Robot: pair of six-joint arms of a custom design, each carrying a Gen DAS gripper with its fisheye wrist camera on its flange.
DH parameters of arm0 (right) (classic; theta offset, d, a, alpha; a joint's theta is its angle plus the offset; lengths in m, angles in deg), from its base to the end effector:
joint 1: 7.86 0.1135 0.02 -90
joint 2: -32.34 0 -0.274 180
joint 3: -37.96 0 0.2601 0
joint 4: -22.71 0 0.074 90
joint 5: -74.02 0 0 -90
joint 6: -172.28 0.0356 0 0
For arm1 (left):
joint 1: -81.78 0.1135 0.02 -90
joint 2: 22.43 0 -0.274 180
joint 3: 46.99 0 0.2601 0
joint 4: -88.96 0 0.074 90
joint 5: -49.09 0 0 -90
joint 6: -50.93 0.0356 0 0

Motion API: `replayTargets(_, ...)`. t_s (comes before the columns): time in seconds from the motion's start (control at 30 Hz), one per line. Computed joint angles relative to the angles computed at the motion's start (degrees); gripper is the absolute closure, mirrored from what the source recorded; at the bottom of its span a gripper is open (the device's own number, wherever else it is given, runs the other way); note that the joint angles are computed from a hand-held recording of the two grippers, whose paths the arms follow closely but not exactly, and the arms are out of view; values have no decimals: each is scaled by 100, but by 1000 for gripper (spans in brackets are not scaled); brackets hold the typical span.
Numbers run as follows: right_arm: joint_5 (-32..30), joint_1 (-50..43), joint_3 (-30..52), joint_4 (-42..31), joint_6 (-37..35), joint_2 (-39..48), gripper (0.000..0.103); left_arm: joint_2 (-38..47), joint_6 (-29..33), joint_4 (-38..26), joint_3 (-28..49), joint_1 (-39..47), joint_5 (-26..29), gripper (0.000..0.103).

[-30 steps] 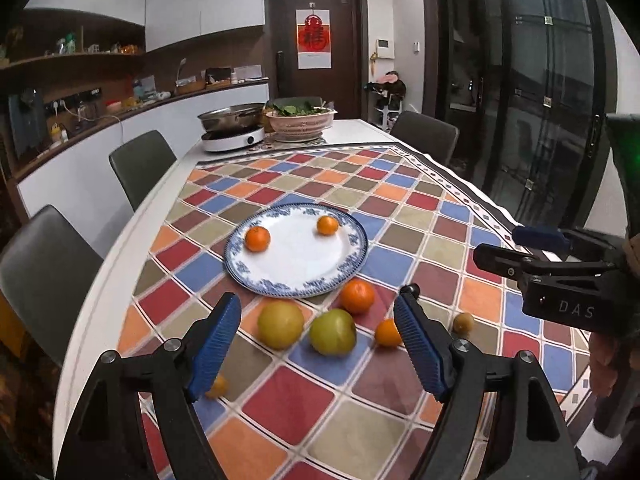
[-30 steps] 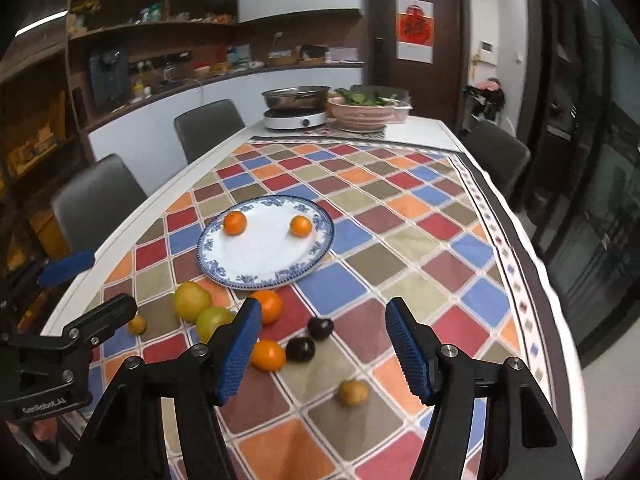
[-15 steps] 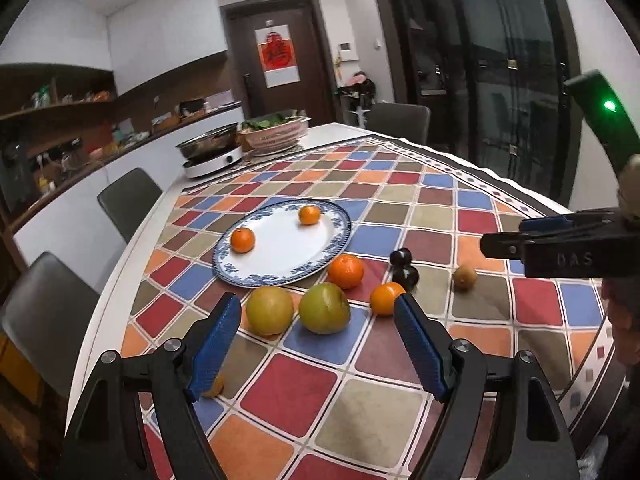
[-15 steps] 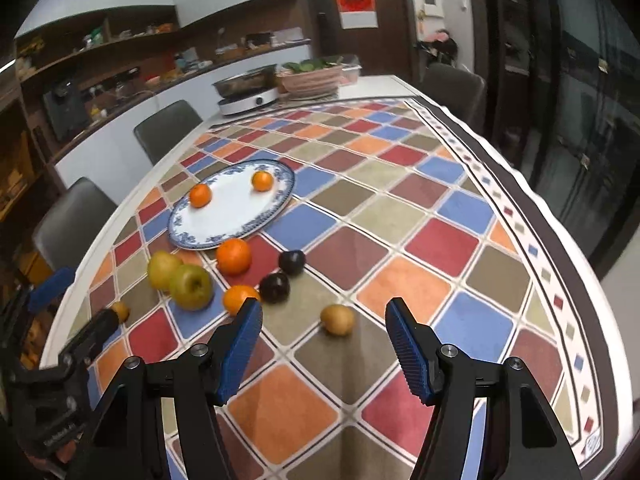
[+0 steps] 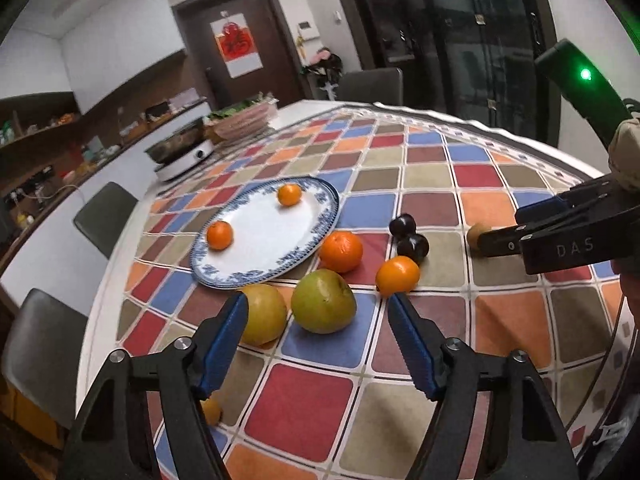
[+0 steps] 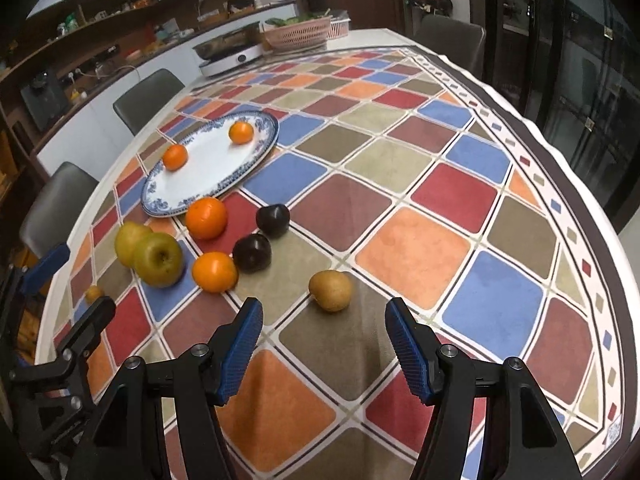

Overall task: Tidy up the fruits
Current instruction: 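Withdraw both tools from the plate toward the remaining fruit, then grasp the green pomelo with the left tool while the right tool grasps a small brown pear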

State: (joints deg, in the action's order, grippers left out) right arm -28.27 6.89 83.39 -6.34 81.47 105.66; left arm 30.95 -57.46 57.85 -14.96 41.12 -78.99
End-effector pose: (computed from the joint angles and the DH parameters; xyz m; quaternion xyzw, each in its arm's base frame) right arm 0.2211 0.0660 0.1631 -0.1592 0.9403 0.1362 0.2683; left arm 0.1364 -0.0882 0.1578 0.0699 0.8984 0.1189 0.4169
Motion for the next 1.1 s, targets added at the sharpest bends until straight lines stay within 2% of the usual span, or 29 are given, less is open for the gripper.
replayTargets(0.07, 37, 38, 40, 73, 25, 174, 39, 186, 320, 342, -52, 320, 303, 37)
replayTargets(0.13, 86, 97, 81, 140, 11, 332, 47, 378, 573, 687, -107, 554, 531, 38)
replayTargets(0.37, 253, 235, 219, 247, -24, 768, 55, 1044, 1171, 1361, -102, 951, 835, 41)
replayTargets(0.67, 350, 216, 258, 434, -82, 994, 61, 1750, 1465, 1656, 51, 1103, 942, 42)
replayTargets(0.77, 373, 214, 256, 525, -103, 1035, 63, 1965, 1518, 1778, 106, 1129, 926, 46)
replayTargets(0.87, 383, 220, 259, 593, -124, 1065, 65, 2084, 1541, 1839, 141, 1272, 1075, 52)
replayTargets(1.0, 417, 246, 246, 616, -161, 1057, 74, 2110, 1473, 1826, 169, 1326, 1119, 52)
replayTargets(1.1, 371, 235, 238, 641, -137, 1063, 74, 2048, 1385, 1730, 205, 1454, 1285, 53)
